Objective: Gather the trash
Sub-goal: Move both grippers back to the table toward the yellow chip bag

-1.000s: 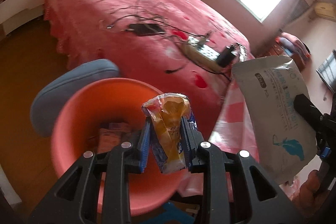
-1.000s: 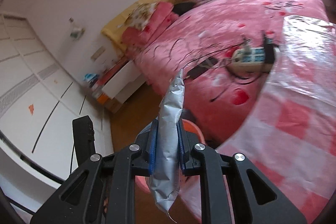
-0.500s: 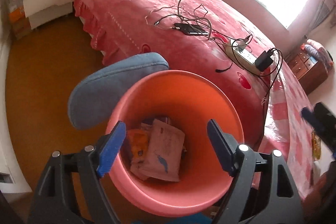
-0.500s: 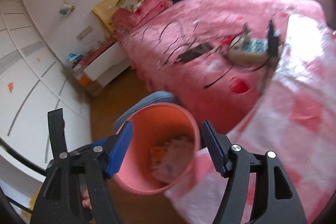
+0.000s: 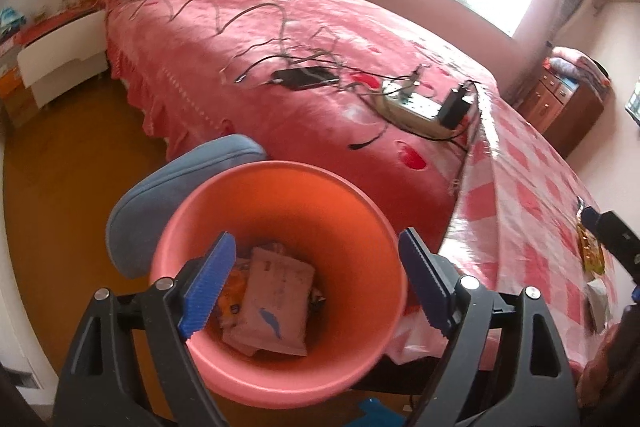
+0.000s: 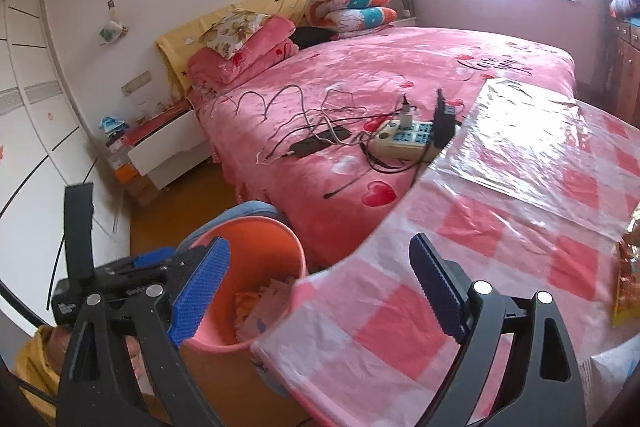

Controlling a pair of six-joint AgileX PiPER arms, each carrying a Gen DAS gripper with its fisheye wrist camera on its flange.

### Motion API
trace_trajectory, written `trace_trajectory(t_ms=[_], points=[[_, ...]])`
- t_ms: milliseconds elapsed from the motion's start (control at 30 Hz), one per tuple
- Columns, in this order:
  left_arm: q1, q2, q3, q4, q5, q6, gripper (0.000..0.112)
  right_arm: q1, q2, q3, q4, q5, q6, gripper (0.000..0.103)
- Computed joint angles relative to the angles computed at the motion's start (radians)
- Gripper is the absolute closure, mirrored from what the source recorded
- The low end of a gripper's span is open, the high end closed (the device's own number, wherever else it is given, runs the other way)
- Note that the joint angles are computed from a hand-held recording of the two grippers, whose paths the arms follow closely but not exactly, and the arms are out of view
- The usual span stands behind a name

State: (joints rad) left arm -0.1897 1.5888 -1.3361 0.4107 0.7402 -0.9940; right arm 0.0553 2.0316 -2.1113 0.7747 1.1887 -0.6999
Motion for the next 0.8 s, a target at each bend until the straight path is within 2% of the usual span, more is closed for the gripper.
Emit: trace_trajectory(t_ms=[333, 800], points=[[-0.096, 0.073, -0.123, 0.001, 0.043, 0.019, 0.027, -0.083, -0.051, 0.122, 0.033, -0.065, -0.102, 0.013], [-0.202, 0.200, -0.337, -0.015, 0.115, 0.074, 0.027, -0.189, -0.061, 0.144, 0.079, -0.058, -0.147, 0.013]])
